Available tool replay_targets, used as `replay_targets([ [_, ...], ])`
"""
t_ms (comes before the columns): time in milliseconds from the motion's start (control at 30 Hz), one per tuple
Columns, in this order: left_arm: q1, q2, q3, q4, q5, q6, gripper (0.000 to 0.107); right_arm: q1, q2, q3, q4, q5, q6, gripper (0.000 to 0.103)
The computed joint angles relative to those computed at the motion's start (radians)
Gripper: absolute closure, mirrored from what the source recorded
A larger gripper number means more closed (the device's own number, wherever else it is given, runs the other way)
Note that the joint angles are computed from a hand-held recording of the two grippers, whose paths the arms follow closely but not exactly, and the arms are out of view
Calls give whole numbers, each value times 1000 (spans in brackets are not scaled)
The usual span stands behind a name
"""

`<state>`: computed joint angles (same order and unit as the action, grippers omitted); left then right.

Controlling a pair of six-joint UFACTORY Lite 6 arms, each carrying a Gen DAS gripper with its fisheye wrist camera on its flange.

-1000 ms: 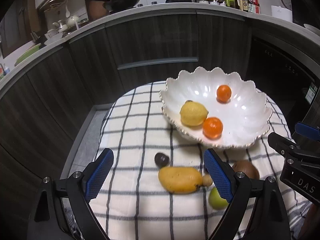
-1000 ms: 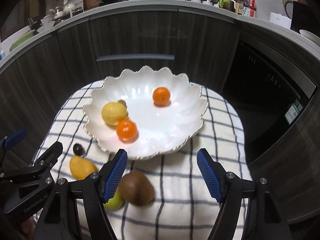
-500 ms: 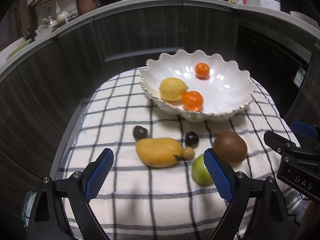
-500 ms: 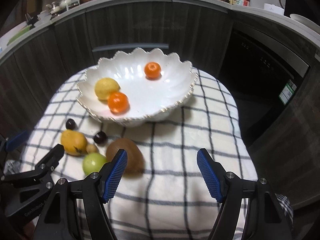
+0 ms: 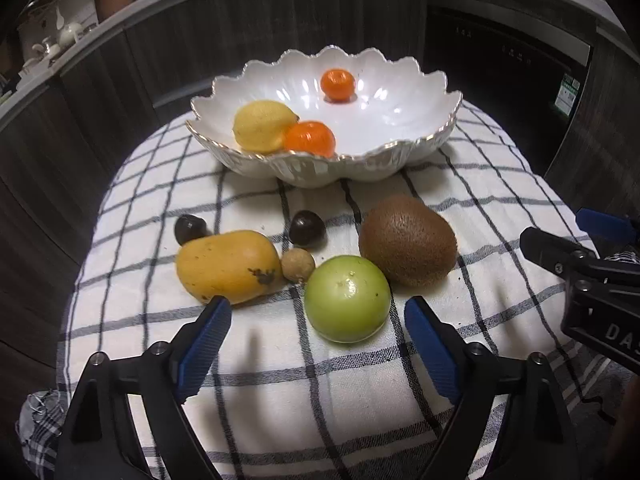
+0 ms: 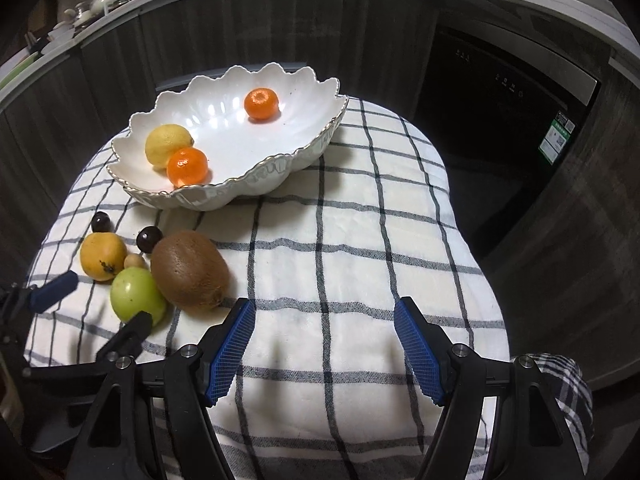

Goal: Organize fruits
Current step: 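Move left tool to the green apple and close around it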

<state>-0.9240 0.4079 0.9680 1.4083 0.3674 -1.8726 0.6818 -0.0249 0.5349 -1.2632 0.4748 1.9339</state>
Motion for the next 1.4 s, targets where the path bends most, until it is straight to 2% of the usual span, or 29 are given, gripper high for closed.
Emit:
replay_targets([
  [367, 25, 102, 69, 57, -53, -42, 33, -32, 68, 16, -57, -40, 52, 30],
  [433, 31, 115, 80, 58, -63, -45, 41, -41, 76, 15, -68, -46, 68, 30],
  [600, 39, 121, 84, 94, -81, -85, 49, -54, 90, 12, -98, -63, 105, 30],
  [700, 37, 118, 80, 123, -90, -114, 59, -61, 89, 6, -116, -76, 128, 30],
  [900, 36, 97, 55, 161, -95, -158, 59, -54, 85, 5, -108, -70, 123, 30],
  [1033, 25, 47, 15, 165, -64, -180, 59, -44, 68, 6, -89, -64, 106, 30],
  [1400, 59, -138, -112, 71, 11, -115, 59, 2, 114, 88, -60, -51, 79, 30],
])
